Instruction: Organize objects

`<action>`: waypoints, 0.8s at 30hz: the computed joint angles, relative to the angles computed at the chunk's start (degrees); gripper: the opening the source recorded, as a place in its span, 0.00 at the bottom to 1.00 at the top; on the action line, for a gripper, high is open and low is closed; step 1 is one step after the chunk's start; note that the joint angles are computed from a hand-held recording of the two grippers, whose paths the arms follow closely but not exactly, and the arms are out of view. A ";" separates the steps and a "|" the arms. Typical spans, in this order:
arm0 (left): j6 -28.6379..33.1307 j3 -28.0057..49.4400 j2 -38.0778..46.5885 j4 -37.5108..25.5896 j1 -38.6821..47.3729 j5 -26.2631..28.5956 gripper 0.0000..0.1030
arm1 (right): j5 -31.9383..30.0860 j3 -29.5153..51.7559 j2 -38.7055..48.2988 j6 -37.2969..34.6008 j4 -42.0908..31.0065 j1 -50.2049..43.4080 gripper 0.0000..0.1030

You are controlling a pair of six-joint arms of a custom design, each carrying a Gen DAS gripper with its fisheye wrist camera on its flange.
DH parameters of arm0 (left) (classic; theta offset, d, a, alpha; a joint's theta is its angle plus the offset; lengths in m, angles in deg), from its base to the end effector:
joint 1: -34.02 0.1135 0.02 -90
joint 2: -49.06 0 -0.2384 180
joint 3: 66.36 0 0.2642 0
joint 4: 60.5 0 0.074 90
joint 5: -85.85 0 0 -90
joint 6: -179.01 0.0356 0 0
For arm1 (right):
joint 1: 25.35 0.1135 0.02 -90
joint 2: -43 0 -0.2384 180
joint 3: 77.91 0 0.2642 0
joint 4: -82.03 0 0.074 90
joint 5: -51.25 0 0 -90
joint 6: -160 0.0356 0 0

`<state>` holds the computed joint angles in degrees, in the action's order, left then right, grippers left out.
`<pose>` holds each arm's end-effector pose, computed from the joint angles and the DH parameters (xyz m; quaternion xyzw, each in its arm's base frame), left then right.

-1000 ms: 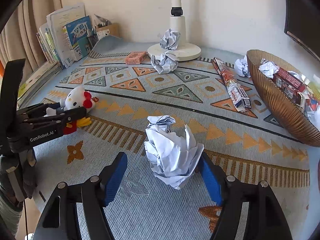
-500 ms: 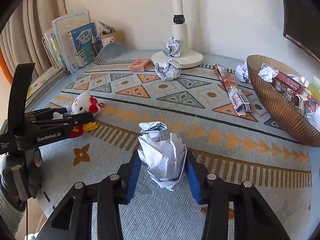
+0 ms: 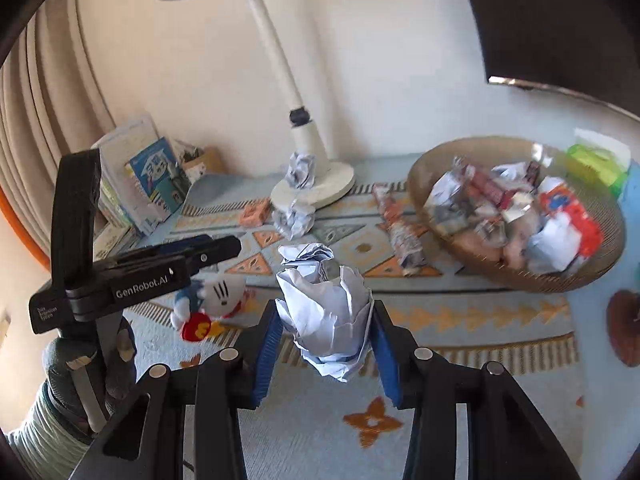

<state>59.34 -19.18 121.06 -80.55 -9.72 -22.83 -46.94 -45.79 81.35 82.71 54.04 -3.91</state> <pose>0.1975 -0.1732 0.1533 0.0498 0.9120 -0.1062 0.3931 0.1713 0.0727 0.1713 -0.1004 0.8765 0.1973 0.4275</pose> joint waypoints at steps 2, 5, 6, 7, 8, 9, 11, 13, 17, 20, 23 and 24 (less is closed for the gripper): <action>2.42 8.46 7.35 0.68 -0.81 2.23 0.47 | -2.73 3.88 -0.69 -1.78 -2.44 -9.76 0.41; 5.22 19.59 17.56 3.20 -1.84 4.37 0.47 | -3.33 10.58 7.74 -2.98 -0.45 -20.17 0.41; 5.57 23.35 20.90 3.45 -1.98 5.17 0.47 | -3.92 13.24 12.15 -3.12 0.18 -22.72 0.41; 5.65 27.16 24.21 3.28 -1.90 6.63 0.47 | -4.60 15.91 16.68 -3.10 0.82 -24.65 0.41; 5.68 30.52 27.17 3.30 -1.67 8.21 0.47 | -5.07 18.36 20.88 -3.18 1.74 -26.03 0.41; 5.76 33.75 30.01 3.26 -1.53 9.29 0.47 | -4.74 20.57 24.52 -3.38 2.55 -26.53 0.41; 6.11 39.41 34.46 2.12 -1.13 10.39 0.47 | -4.49 24.40 30.69 -4.03 3.58 -27.24 0.41; 6.24 43.09 37.11 1.31 -0.37 11.80 0.47 | -2.45 27.81 36.39 -4.33 6.25 -26.33 0.41; 5.99 43.64 38.38 6.22 1.61 17.60 0.59 | 5.39 32.33 44.06 -7.75 8.92 -23.17 0.63; 3.61 38.29 34.35 10.21 3.47 20.78 0.95 | 3.37 28.57 41.42 -7.94 10.48 -23.95 0.63; 2.33 31.06 27.68 11.53 5.98 21.88 0.96 | 0.37 23.52 35.30 -7.81 8.98 -25.22 0.64; 1.74 28.19 24.91 11.35 7.04 22.11 0.96 | -1.50 21.66 32.90 -7.48 8.40 -25.68 0.65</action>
